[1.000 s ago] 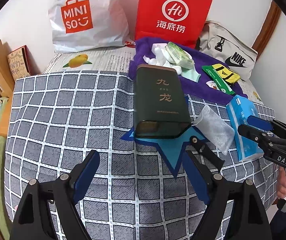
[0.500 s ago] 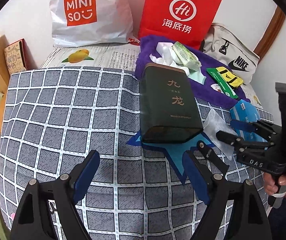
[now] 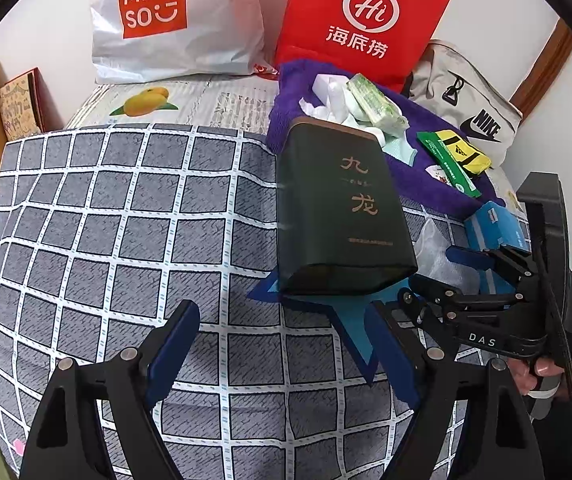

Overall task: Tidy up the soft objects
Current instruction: 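Reach the right tool down and grasp the white mesh bag, then lift the mesh bag with the right tool and carry it toward the towel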

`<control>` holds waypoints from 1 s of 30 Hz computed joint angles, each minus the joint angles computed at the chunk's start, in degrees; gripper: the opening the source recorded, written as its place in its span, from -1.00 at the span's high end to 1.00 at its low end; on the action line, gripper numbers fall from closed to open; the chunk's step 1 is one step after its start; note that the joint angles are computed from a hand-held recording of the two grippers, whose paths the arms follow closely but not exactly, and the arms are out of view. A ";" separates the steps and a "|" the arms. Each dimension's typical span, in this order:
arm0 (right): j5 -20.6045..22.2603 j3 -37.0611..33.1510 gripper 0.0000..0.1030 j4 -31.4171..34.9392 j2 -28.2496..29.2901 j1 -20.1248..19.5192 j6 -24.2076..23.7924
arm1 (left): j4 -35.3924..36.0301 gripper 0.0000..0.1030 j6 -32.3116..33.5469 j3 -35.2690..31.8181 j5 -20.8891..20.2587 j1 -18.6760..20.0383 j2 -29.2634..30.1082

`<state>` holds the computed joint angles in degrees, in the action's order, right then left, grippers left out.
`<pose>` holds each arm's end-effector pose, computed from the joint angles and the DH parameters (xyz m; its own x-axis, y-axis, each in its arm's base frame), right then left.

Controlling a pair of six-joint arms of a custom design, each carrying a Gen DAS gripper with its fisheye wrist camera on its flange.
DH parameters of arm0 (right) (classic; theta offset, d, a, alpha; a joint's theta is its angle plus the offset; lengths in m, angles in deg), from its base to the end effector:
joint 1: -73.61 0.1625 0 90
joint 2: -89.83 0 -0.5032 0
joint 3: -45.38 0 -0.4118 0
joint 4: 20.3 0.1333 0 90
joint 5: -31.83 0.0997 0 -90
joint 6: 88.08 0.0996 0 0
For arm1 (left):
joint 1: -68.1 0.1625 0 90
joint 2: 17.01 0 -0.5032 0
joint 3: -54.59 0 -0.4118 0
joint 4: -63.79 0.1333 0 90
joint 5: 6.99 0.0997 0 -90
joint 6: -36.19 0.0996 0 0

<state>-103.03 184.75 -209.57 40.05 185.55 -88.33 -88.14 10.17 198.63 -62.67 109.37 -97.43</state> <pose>0.2221 -0.3827 0.0821 -0.7002 -0.1588 0.6961 -0.3714 0.9137 -0.1651 -0.1486 -0.3825 0.2046 -0.8079 0.2785 -0.5194 0.4416 0.8696 -0.2207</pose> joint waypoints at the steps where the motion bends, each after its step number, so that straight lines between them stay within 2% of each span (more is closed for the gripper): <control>1: 0.59 0.10 -0.36 -0.49 -0.10 -0.37 -0.11 | -0.41 -0.62 0.36 0.02 -0.04 0.11 0.16; 5: 0.80 -0.03 -0.43 -2.26 0.40 -1.02 -1.04 | -0.95 -0.62 1.00 -0.27 -0.37 0.51 0.86; 10: 1.46 0.26 -0.39 -3.74 0.65 -1.22 -2.61 | -0.87 -0.62 1.19 -0.24 -0.85 0.78 1.17; 11: 1.47 0.29 -0.30 -3.89 0.66 -1.16 -2.74 | -0.83 -0.62 1.11 -0.16 -0.83 0.79 1.11; 15: 1.52 0.32 0.32 -2.65 -0.39 -1.05 -1.78 | -0.36 -0.62 0.62 0.04 -0.74 0.66 0.69; 16: 1.57 0.37 0.39 -2.57 -0.61 -1.12 -1.64 | -0.10 -0.62 0.29 0.13 -0.51 0.46 0.49; 18: 1.25 0.45 0.81 -1.93 -1.15 -1.12 -0.96 | 0.29 -0.62 -0.10 0.21 -0.28 0.16 0.11; 21: 2.56 0.92 0.91 -0.50 -2.65 -1.32 0.07 | 1.03 -0.62 -0.92 0.66 0.06 -0.79 -0.99; 30: 2.26 2.87 0.92 -2.37 -5.79 2.77 0.28 | 3.17 -0.62 -3.48 2.01 -0.05 -4.41 -2.36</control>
<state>-100.77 187.62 -211.94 34.26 188.33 -88.06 -84.97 6.69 200.64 -62.72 104.96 -99.79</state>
